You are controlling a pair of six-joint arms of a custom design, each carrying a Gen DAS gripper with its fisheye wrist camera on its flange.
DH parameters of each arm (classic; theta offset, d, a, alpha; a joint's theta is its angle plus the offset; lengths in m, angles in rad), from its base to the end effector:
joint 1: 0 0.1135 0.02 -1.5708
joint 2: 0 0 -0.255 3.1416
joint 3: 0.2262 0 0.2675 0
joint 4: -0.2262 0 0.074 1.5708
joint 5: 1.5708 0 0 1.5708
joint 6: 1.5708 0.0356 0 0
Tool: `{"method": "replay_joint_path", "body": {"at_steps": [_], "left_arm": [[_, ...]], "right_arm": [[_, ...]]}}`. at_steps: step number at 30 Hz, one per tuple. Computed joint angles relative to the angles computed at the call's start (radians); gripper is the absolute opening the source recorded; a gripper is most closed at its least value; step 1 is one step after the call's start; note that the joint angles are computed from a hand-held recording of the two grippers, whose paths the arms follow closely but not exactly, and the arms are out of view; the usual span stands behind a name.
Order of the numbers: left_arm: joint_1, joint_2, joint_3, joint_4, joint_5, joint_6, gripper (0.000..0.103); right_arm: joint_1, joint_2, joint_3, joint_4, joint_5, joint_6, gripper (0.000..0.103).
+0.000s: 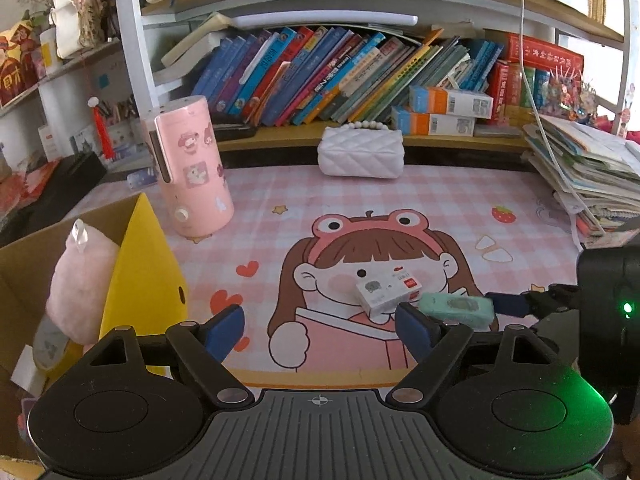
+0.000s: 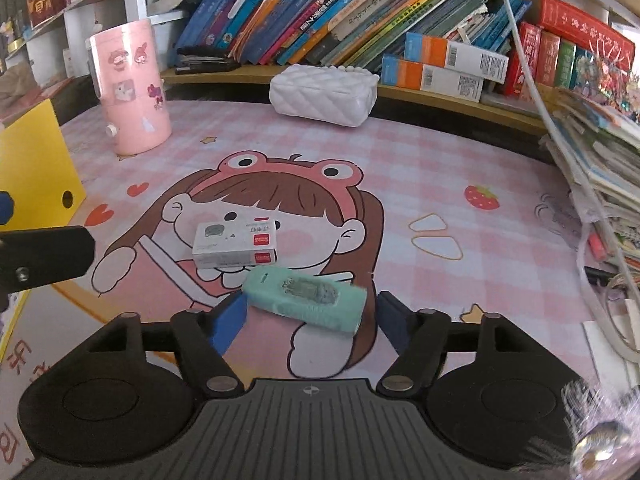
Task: Organize objects
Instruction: 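Close the right tool on the mint-green eraser, then close the left tool on the white-and-red small box while the right tool lifts the eraser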
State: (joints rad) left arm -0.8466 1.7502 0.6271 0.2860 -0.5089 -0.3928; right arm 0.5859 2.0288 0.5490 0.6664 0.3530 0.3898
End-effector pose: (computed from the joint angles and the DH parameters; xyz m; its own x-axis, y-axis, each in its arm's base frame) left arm 0.2136 -0.2153 0.0773 -0.6222 0.1989 -0.7571 0.2163 0.9732 0.0780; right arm 0.2484 0.1501 0.0100 -0.6820 -0.0246 -0.7310 -0.0668 0.9974 0.0287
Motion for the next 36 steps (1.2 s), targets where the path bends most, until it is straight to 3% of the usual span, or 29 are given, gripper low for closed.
{"method": "replay_joint_path", "body": {"at_steps": [2,4,7,16,23,24,25,30,32,36], "left_arm": [[0.007,0.011,0.011,0.004,0.010,-0.002,0.084],[0.012,0.028,0.028,0.005,0.023,-0.009,0.084],[0.020,0.081,0.076,0.006,0.052,-0.022,0.083],[0.046,0.280,0.256,0.009,0.119,-0.017,0.083],[0.061,0.417,0.435,-0.094,0.153,-0.100,0.083],[0.060,0.434,0.454,-0.102,0.153,-0.110,0.083],[0.058,0.450,0.471,-0.110,0.149,-0.117,0.082],[0.043,0.507,0.529,-0.141,0.094,-0.110,0.072],[0.043,0.505,0.519,-0.120,0.088,-0.098,0.060],[0.061,0.480,0.483,-0.091,0.132,-0.070,0.059]], "right_arm": [[-0.007,-0.002,-0.018,0.031,-0.007,-0.008,0.039],[-0.023,-0.019,-0.047,0.052,-0.033,-0.013,0.029],[-0.039,-0.062,-0.104,0.068,-0.044,-0.015,0.024],[-0.063,-0.187,-0.254,0.086,-0.039,-0.024,0.023],[-0.076,-0.182,-0.259,0.067,-0.033,-0.049,0.024],[-0.074,-0.179,-0.259,0.074,-0.028,-0.057,0.025],[-0.073,-0.175,-0.256,0.076,-0.025,-0.066,0.033],[-0.079,-0.144,-0.226,0.076,-0.037,-0.104,0.041],[-0.080,-0.131,-0.215,0.075,-0.035,-0.114,0.042],[-0.087,-0.104,-0.197,0.094,-0.037,-0.132,0.042]]}}
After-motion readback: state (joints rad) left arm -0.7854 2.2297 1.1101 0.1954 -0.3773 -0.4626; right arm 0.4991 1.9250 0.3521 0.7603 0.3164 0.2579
